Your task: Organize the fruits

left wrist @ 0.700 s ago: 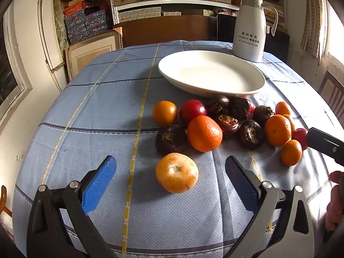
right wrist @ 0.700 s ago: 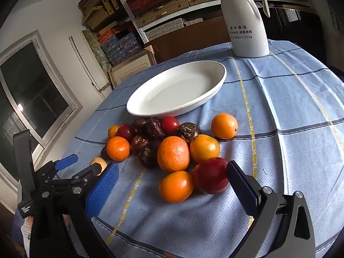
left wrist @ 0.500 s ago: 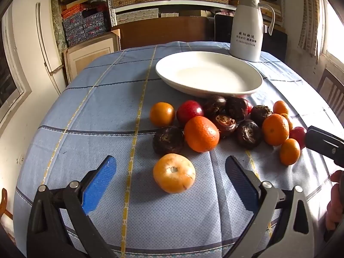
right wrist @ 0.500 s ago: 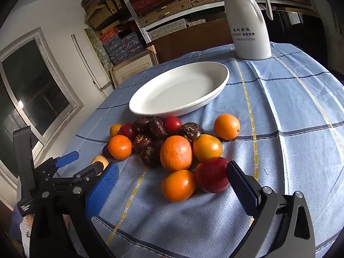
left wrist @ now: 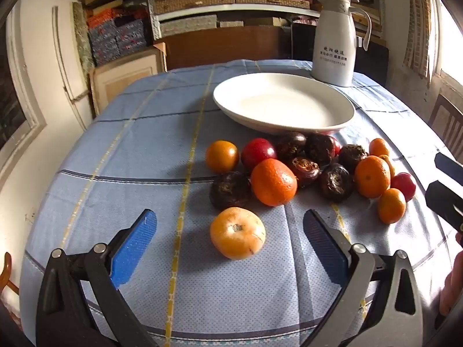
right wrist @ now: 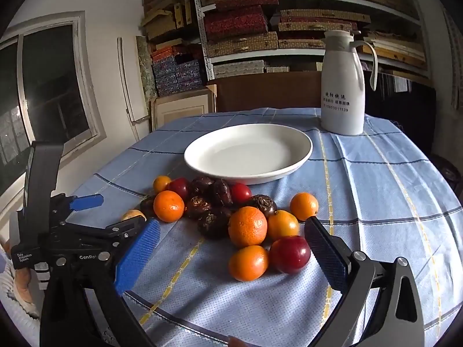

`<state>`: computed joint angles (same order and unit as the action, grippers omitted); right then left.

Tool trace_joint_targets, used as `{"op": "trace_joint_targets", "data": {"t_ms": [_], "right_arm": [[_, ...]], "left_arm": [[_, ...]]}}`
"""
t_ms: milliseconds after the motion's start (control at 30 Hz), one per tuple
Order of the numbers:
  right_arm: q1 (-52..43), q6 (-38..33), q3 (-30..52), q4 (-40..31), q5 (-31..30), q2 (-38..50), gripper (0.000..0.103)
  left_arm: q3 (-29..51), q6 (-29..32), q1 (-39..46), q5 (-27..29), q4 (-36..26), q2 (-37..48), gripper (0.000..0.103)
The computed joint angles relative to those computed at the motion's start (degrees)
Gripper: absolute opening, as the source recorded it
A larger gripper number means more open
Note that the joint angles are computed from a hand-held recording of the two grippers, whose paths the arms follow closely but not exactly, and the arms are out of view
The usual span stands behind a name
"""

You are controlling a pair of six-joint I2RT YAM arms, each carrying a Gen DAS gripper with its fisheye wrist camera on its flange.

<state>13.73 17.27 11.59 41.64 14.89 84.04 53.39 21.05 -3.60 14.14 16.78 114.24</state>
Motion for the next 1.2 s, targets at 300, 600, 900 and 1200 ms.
{"op": "trace_joint_targets", "data": {"t_ms": [300, 600, 900, 1200], "right_arm": [[0.9, 0.9, 0.1, 0.0, 2.5, 0.8, 0.1], [-0.9, 2.2, 2.7, -4.0, -1.1, 3.1, 0.1], [-3.6, 5.0, 3.1, -4.9, -4.4, 4.3, 0.1], [-5.1, 6.1, 4.1, -6.4, -6.9, 5.1, 0.1]], "left_arm": [[-4.2, -1.6, -0.2, -0.9, 4.2, -2.5, 0.099], [-3.9, 0.3, -1.0, -0.5, 2.2, -2.3, 0.099], [-2.1, 0.7, -0.8, 0.5, -0.2, -1.1, 0.099], [-0.1, 0.8, -0.8, 0.3, -2.8, 0.1, 0.099]]}}
